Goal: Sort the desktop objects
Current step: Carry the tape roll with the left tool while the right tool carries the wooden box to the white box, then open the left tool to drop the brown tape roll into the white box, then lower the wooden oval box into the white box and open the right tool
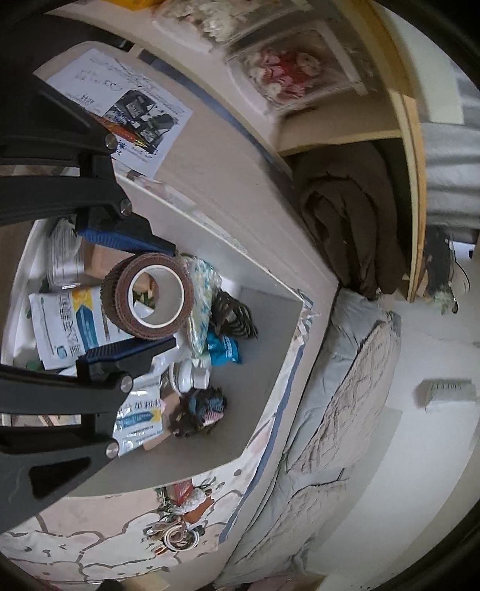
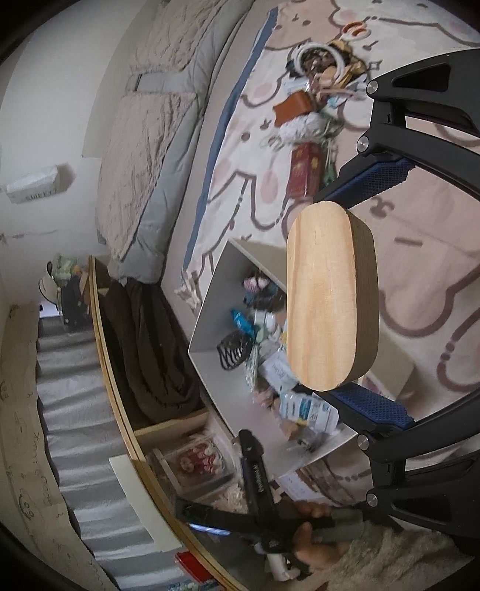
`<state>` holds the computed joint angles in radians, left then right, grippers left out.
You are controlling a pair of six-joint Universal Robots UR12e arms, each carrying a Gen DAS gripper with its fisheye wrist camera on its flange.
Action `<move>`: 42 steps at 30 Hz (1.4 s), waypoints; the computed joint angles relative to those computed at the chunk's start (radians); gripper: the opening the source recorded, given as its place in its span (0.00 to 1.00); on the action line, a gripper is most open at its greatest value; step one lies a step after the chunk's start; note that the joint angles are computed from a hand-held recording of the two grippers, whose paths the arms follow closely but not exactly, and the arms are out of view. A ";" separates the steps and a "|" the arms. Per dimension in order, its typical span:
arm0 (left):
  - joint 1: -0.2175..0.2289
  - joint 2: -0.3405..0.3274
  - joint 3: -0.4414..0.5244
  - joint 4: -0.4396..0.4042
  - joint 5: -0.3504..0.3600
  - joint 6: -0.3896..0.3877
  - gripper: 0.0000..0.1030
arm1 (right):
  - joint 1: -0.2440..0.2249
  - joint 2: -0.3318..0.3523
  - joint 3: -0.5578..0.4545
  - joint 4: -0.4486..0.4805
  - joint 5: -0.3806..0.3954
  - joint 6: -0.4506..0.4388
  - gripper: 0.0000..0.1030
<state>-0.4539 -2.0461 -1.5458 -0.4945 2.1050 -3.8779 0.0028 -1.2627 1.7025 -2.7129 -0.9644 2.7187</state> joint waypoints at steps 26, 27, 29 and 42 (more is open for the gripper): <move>0.012 0.000 -0.003 -0.026 -0.080 0.044 0.72 | 0.155 0.142 -0.243 0.194 -0.166 0.043 0.87; 0.011 0.003 -0.007 -0.019 -0.077 0.048 0.72 | 0.161 0.149 -0.252 0.191 -0.183 0.037 0.87; 0.010 0.006 -0.011 -0.010 -0.071 0.052 0.72 | 0.174 0.165 -0.270 0.195 -0.223 0.024 0.87; 0.019 0.015 -0.028 0.007 -0.079 0.036 0.72 | 0.256 0.262 -0.372 0.210 -0.454 -0.176 0.87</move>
<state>-0.4351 -2.0314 -1.5739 -0.4879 2.0257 -3.8419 0.2592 -1.0005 1.3302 -2.5031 -1.4187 2.5427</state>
